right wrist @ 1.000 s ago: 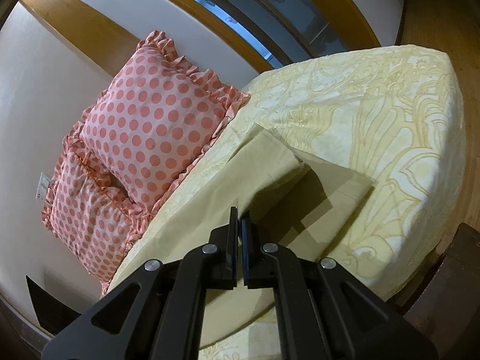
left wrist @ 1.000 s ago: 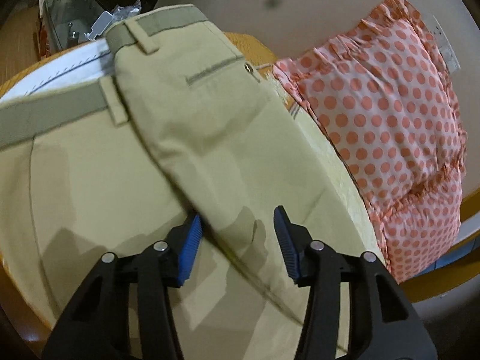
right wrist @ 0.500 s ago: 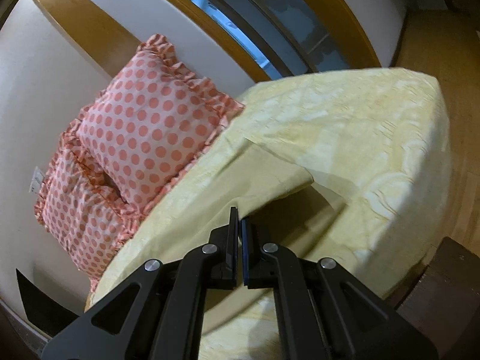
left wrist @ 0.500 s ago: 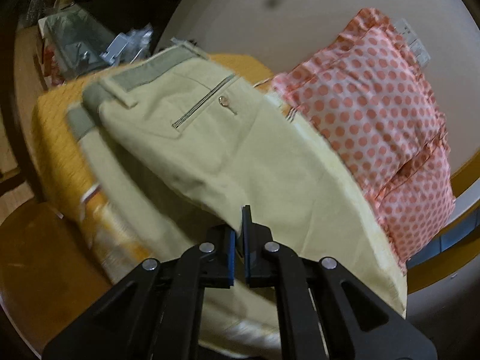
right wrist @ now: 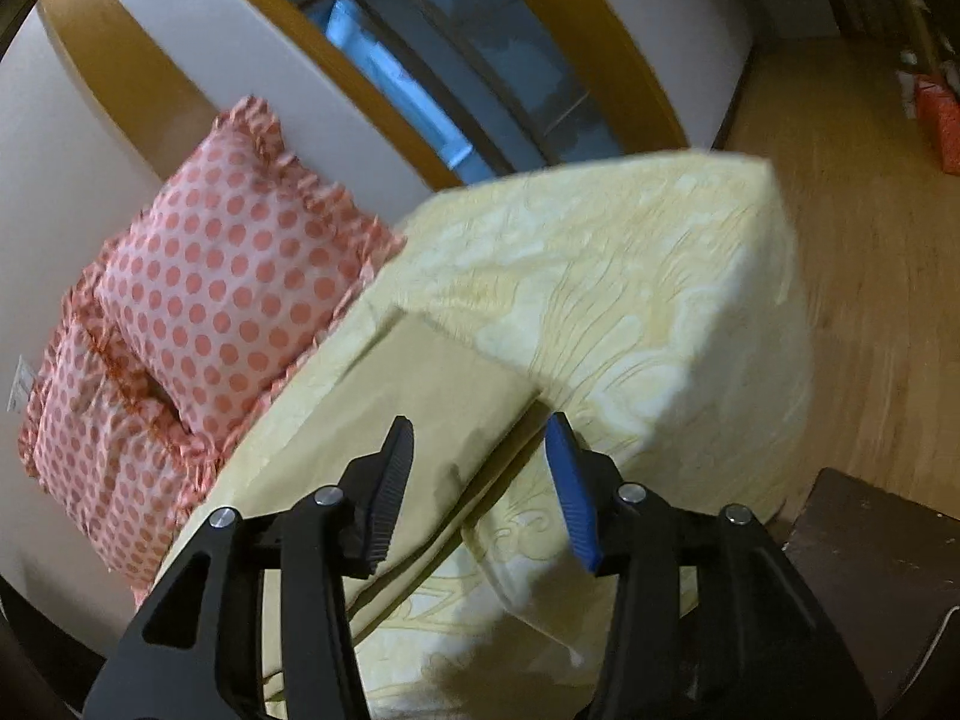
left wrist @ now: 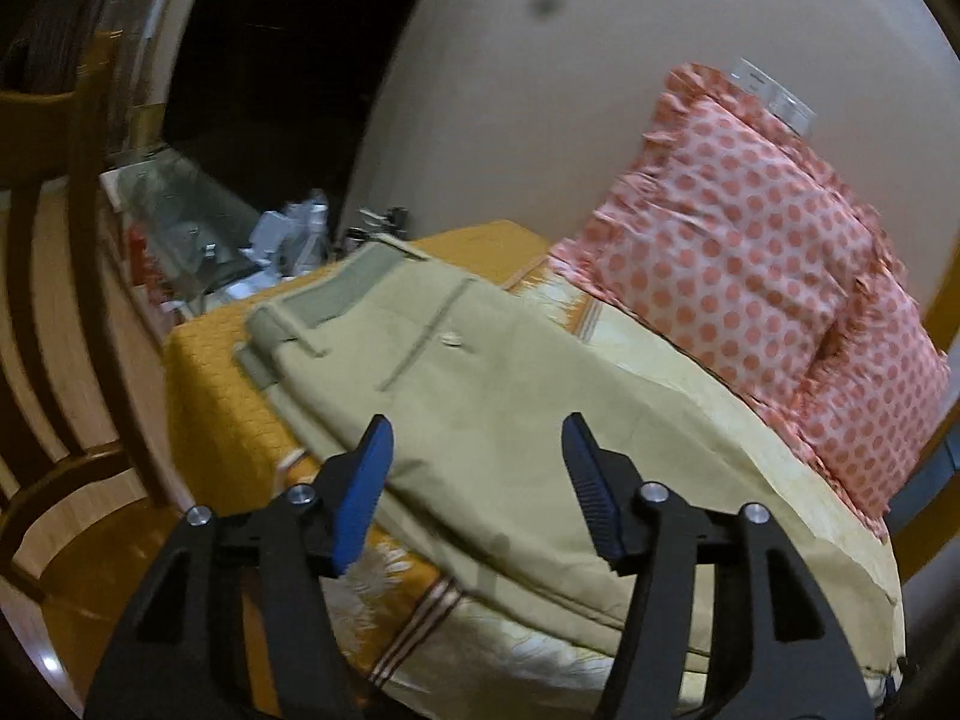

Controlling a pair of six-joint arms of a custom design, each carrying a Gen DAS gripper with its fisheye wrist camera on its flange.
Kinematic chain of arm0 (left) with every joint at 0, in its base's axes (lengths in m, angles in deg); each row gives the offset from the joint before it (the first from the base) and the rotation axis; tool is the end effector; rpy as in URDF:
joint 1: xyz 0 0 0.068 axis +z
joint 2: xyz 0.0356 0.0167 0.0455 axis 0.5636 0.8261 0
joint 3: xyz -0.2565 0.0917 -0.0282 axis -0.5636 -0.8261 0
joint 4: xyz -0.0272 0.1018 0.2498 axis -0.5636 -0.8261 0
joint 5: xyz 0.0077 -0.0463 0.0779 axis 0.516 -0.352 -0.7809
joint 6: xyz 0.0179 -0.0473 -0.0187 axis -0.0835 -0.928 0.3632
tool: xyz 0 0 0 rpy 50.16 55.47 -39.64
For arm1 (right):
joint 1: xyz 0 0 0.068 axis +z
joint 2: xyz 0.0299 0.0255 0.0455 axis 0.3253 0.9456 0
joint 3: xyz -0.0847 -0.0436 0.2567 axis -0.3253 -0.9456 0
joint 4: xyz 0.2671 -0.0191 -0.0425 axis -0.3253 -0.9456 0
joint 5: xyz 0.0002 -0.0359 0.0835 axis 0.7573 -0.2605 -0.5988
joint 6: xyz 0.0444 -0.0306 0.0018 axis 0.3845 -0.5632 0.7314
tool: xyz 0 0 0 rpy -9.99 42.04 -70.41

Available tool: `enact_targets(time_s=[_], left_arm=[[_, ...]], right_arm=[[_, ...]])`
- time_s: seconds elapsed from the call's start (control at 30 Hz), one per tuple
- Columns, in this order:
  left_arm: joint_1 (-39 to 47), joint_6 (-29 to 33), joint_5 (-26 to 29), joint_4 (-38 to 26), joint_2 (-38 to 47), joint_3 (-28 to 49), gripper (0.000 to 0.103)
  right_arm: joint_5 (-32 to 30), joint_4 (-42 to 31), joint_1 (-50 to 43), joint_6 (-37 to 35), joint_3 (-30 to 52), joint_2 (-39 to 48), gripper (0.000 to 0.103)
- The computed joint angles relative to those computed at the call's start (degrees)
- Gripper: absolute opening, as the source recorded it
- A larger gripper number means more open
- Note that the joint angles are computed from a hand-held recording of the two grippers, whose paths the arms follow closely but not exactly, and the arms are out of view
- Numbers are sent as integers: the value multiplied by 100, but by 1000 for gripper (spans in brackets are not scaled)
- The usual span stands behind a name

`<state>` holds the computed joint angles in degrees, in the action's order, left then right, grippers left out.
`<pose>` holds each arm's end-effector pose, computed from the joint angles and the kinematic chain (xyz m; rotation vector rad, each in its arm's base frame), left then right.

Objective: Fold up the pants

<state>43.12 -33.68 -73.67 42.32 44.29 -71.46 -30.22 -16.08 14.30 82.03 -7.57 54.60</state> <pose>0.1561 0.0360 0.1794 -1.0347 1.8734 0.0593 0.3724 -0.0266 0.0209 0.7545 1.9006 0.5265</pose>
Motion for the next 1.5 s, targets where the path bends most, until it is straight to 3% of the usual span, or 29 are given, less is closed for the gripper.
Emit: enact_targets(time_s=[0.03,0.07,0.1,0.23,0.33,0.47,0.63,0.7,0.77,0.8,0.9,0.97,1.0,1.07,1.1,1.27,1.4,1.47,1.5], left_arm=[[24,43,93,136,197,21,59],[67,85,215,302,409,23,59],[119,118,381,560,725,20,60],[419,97,844,1235,1686,-14,61],[539,38,1028,1587,2013,-125,64],[404,-10,879,1757,1914,-281,69],[373,-178,655,1553,1108,-532,78],[458,-139,525,1346,807,-595,80],[689,-36,587,1194,556,-678,80],[877,27,680,1165,398,-758,81],[1427,169,1067,1319,291,-920,82],[1774,246,1412,1604,459,-999,82],[1950,260,1595,1832,735,-993,82],[2126,242,1797,2173,1145,-977,81],[2173,238,1844,2294,1278,-973,81],[2163,291,1675,2479,1760,-775,81],[1944,92,1350,2250,2065,-490,80],[1984,7,1532,2331,2294,-382,63],[2083,-59,1676,2410,2435,-327,48]], right_arm=[[-1,24,46,-75,6,10,48],[-266,113,47,-78,69,119,34],[-401,70,48,-83,146,177,10],[-65,139,272,-460,190,7,7],[-220,0,751,-918,323,-619,7],[-822,-392,1751,-1493,937,-1038,7],[-1702,-2349,3388,-2677,2873,-353,7],[-1784,-4330,3990,-3805,4098,223,8],[-1648,-5243,4332,-4501,4510,478,13],[-1654,-5309,4432,-4698,4433,475,16],[-1672,-4416,4460,-4619,3628,108,35],[-1512,-3754,4316,-4163,3332,5,36],[-1315,-4021,4269,-4018,3577,123,36],[-1039,-5227,4331,-4206,4360,497,36],[-964,-5361,4358,-4372,4458,563,36],[-1221,-5132,4322,-4366,4307,580,46],[-1371,-5098,4344,-4197,4456,653,50],[-1310,-4982,4459,-4126,4289,527,55],[-1237,-5227,4491,-4167,4394,523,58]])
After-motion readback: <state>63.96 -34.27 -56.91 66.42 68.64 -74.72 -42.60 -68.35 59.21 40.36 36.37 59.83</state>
